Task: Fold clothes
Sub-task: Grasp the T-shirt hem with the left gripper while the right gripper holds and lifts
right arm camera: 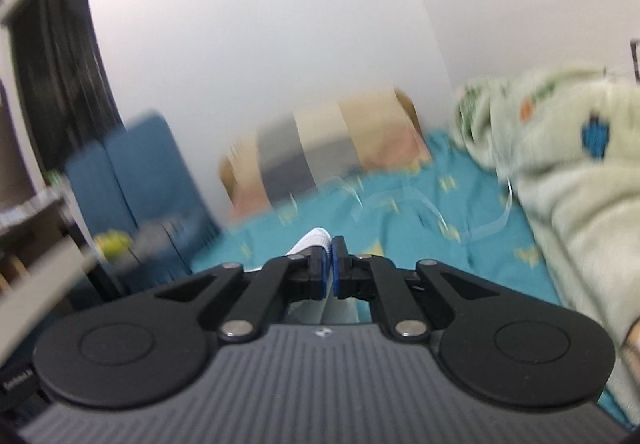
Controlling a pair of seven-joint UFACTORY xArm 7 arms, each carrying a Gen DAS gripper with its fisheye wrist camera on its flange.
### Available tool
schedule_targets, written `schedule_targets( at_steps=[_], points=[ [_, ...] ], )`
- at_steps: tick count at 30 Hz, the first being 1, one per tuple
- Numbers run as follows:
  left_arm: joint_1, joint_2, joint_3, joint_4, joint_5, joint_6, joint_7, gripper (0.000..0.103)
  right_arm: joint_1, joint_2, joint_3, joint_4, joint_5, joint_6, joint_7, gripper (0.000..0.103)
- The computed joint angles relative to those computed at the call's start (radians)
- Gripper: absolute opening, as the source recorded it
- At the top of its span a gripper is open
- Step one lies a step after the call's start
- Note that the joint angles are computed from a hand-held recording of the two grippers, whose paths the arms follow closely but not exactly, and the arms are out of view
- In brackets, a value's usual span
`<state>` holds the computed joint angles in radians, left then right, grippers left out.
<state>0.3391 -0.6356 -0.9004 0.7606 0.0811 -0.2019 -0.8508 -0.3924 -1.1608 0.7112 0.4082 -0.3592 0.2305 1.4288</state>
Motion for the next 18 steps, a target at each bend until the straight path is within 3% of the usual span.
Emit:
schedule_targets(
  at_steps=[4,9,13,18],
  points=[
    [-0.170,-0.058,0.209,0.112,0.024,0.121,0.057,0.003,0.041,-0.090,-0.092,0.106,-0.028,0.071,-0.098,0.005],
    [-0.314,-0.074,0.378,0.351,0.053,0.337,0.130,0.004,0.073,-0.087,-0.199,0.313,-0.020,0.153,-0.280,0.005],
    [-0.368,-0.072,0.439,0.569,0.069,0.505,0.193,0.004,0.087,-0.050,-0.247,0.500,0.008,0.226,-0.418,0.005],
    [-0.359,-0.031,0.441,0.894,0.071,0.738,0.265,0.004,0.071,-0.025,-0.270,0.725,0.058,0.333,-0.537,0.006]
  ],
)
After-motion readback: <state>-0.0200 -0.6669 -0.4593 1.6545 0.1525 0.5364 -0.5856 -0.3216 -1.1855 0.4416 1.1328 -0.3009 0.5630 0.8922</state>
